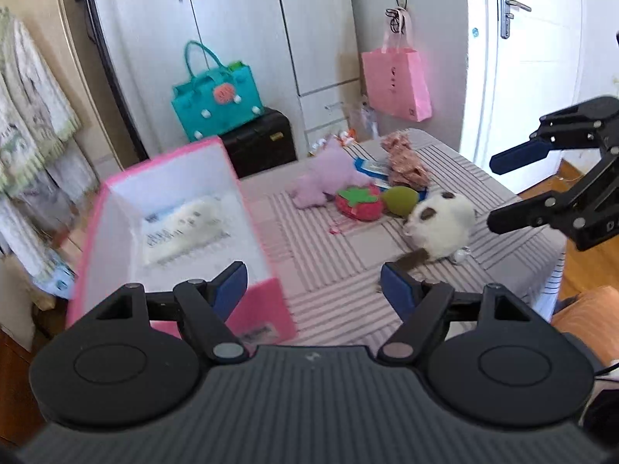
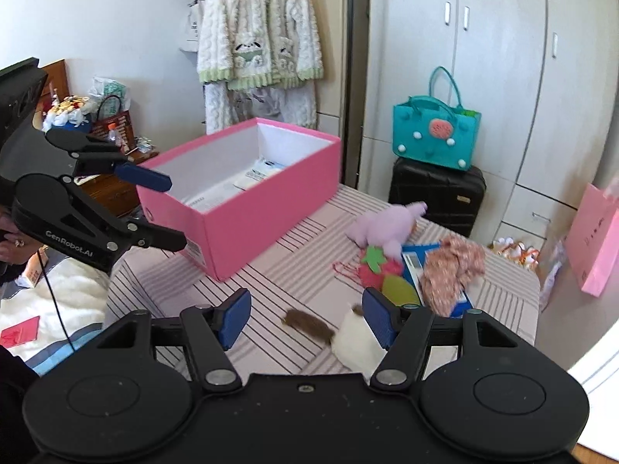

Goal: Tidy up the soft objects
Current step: 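Move the right tool back toward the white-and-brown plush toy, then close the right gripper on the white-and-brown plush toy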

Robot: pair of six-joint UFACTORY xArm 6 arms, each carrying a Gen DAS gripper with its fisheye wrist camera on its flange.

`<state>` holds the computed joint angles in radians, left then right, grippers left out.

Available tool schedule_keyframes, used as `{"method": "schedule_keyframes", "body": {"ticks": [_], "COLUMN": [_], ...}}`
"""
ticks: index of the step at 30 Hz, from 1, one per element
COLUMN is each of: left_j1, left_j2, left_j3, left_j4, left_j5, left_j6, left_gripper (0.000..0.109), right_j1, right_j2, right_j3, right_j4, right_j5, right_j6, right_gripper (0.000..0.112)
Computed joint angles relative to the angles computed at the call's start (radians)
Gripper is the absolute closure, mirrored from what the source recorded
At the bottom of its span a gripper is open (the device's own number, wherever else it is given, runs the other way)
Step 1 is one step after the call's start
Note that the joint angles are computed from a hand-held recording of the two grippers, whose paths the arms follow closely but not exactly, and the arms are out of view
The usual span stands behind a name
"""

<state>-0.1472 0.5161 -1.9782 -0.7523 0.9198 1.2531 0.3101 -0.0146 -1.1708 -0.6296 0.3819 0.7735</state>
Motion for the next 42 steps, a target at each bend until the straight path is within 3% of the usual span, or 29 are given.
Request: {"method": "schedule_keyframes", "body": {"ticks": [3, 10, 17, 25, 31, 34, 36, 39, 42], "left_j1": [-0.006, -0.052, -0.083, -0.123, -0.175, -0.189, -0.204, -0.212, -0.203], "left_j2": [0.009, 0.001, 0.072, 0.195, 0.224, 0.228, 0.179, 0.087, 0.073], "left_j3": [0.008, 0.098, 0.019, -0.129, -0.130, -0.132, -0.048, 0.103, 0.127], "left_j4": [-0.009, -0.055, -0.110, -0.152, -0.099, -0.042, -0.025, -0.195, -0.279], "left_j5": [0.030, -0.037, 0.028, 0.107, 0.024, 0.007, -0.103, -0.245, -0.235], "left_j6": [-0.013, 0.003, -0.042, -0.161, -0.250, -0.331, -0.378, -0.232, -0.176], "left_gripper": [0.033, 0.030, 0.021, 0.015, 0.015, 0.010, 0.010, 0.010, 0.010], "right_j1": [-0.011, -0.049, -0.081, -0.125, -0.121, -0.137, -0.140, -0.119, -0.093], "right_j2": [-0.009, 0.003, 0.055, 0.122, 0.160, 0.165, 0.165, 0.163, 0.164], "right_j3": [0.038, 0.108, 0.117, 0.091, 0.062, 0.058, 0.054, 0.053, 0.050], "right_j4": [-0.076, -0.294, -0.600, -0.761, -0.773, -0.833, -0.906, -0.977, -1.036], "right_j5": [-0.008, -0.028, -0.005, -0.088, -0.072, -0.106, -0.114, -0.070, -0.017], "right_j6": [0.087, 0.329, 0.646, 0.807, 0.827, 0.921, 1.008, 1.091, 1.175], "right_gripper": [0.043, 0.042, 0.042, 0.028, 0.025, 0.025, 0.025, 0.025, 0.025]}}
